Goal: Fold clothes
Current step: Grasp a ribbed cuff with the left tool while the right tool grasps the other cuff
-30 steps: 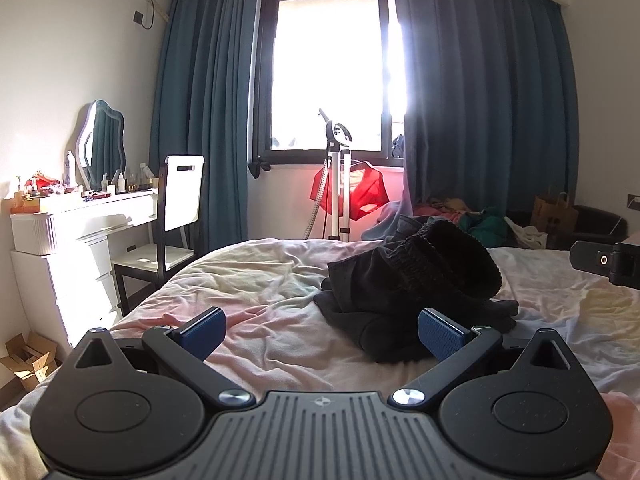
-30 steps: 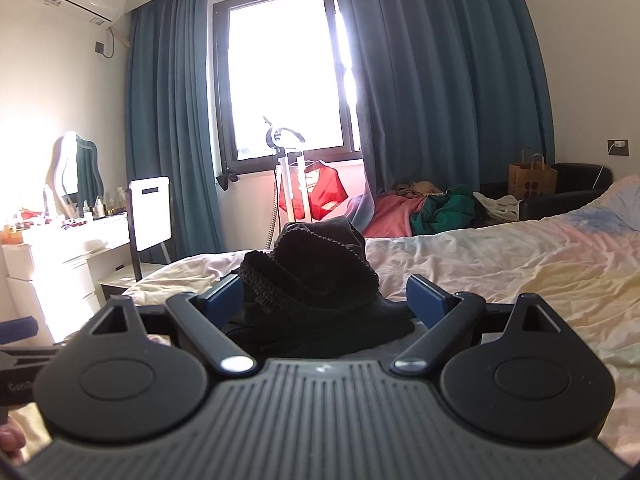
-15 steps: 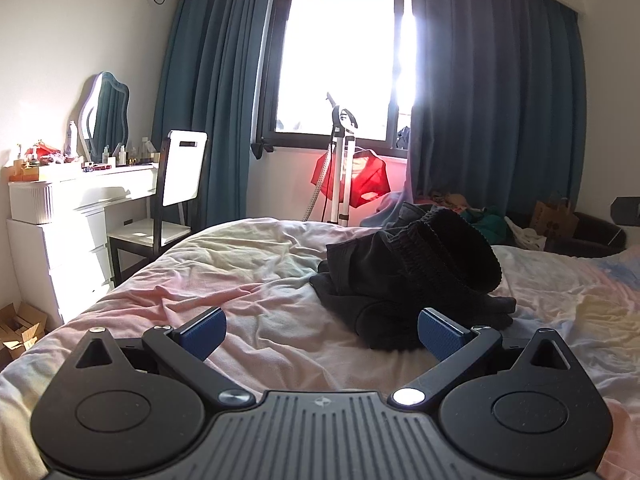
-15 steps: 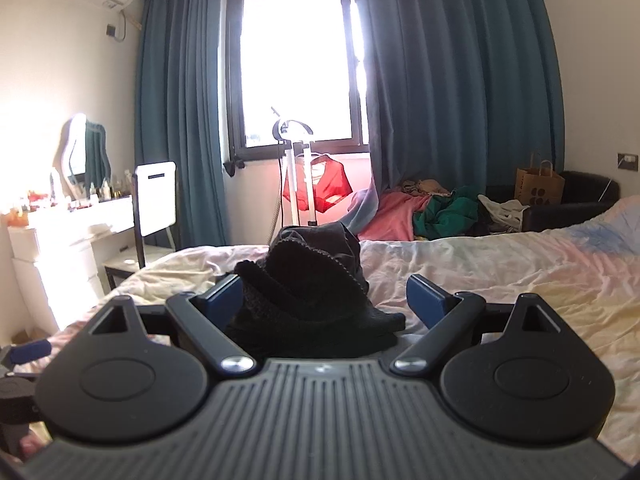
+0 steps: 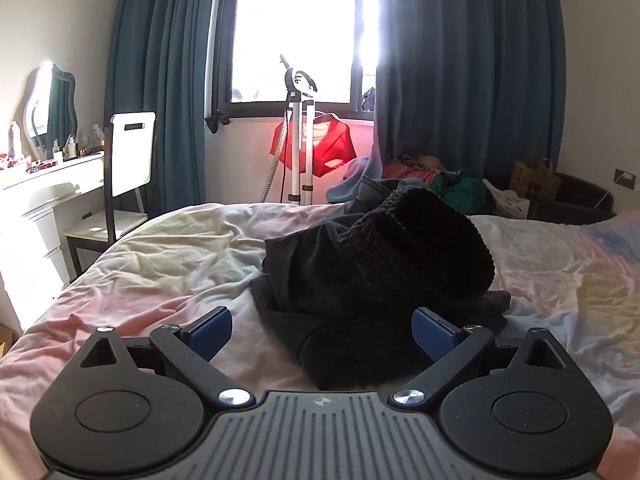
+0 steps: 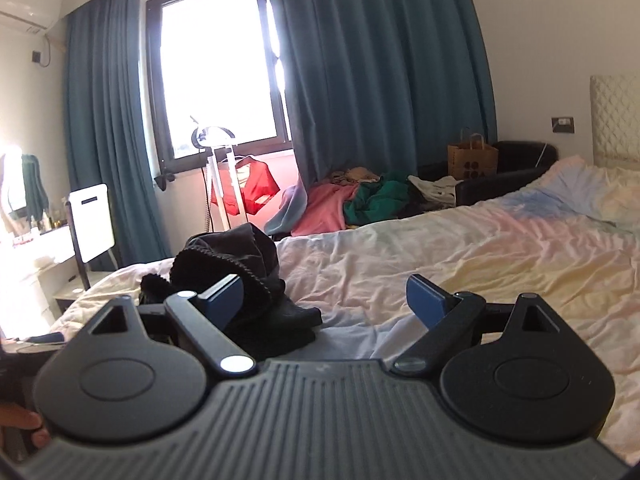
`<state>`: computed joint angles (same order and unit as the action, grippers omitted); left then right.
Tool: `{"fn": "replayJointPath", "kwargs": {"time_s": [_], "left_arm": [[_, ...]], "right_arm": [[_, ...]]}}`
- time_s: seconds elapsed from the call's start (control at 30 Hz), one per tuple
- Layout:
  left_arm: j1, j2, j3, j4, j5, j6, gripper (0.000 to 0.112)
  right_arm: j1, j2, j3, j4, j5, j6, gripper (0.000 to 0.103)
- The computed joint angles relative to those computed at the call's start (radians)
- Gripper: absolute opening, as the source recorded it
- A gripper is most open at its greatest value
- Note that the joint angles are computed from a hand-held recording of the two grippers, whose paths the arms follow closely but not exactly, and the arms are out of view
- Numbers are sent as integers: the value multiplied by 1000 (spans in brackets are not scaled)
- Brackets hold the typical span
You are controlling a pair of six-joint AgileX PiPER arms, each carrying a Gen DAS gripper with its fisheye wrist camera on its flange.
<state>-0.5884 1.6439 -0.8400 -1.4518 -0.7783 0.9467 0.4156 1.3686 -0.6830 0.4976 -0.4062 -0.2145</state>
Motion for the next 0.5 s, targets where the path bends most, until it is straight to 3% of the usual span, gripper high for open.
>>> {"fn": "replayJointPath", "kwargs": {"time_s": [0.1,0.2,0.37,0.47,0.5], "left_arm": [[66,110,-182,-57,76,97,98],[130,237,-376,-222,127,228,93],[228,326,-460,-200,233,61,86],[232,361,-494,-240,201,57,82],[230,373,-510,-265,184,75,74]], "right_arm": [[-70,37,-16,-153,34,206,90],[-91,78,-36,-201,54,276,90],[-107,146,-73,-280,74,361,90],[-114,184,-90,-365,75,447,90],[-113,195,-95,-376,77,457,90]]}}
